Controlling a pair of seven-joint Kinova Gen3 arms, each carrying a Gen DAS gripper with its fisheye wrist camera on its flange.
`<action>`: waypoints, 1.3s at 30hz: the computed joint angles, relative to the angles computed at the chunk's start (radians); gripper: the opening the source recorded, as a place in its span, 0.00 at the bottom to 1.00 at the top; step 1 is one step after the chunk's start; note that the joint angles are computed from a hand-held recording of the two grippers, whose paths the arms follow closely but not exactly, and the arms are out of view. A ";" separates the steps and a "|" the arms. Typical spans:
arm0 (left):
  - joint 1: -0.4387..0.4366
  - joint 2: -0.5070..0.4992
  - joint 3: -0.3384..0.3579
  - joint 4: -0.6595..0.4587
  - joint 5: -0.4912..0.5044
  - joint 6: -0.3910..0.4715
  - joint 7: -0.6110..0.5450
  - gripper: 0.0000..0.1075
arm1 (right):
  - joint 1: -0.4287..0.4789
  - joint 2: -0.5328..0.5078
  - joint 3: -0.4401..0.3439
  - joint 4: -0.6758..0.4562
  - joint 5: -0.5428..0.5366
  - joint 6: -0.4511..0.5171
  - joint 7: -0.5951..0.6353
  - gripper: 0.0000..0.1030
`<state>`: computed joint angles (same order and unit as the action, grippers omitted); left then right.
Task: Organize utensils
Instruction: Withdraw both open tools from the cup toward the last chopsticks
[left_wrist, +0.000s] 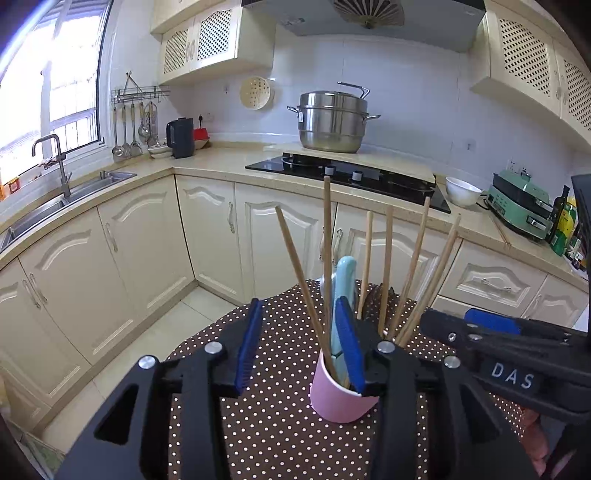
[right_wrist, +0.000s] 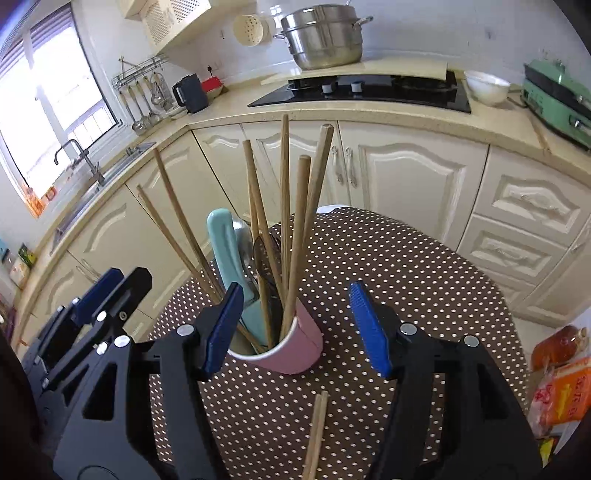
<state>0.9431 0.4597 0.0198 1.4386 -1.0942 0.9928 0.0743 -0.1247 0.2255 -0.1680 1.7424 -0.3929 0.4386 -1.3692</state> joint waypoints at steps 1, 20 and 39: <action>0.008 -0.002 -0.002 0.004 -0.003 0.007 0.012 0.38 | 0.004 -0.002 -0.002 0.000 -0.004 0.005 0.005 0.59; 0.086 -0.067 0.083 0.104 -0.066 0.081 0.107 0.45 | 0.002 -0.173 0.061 0.176 -0.096 0.012 0.113 0.71; 0.050 -0.080 0.128 0.242 0.088 -0.043 0.098 0.46 | -0.018 -0.028 0.071 0.199 0.006 0.195 0.003 0.74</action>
<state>0.9930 0.3799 0.1474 1.6809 -1.0065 0.9498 0.1721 -0.1432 0.1977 -0.0966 1.9416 -0.3864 0.6331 -1.3664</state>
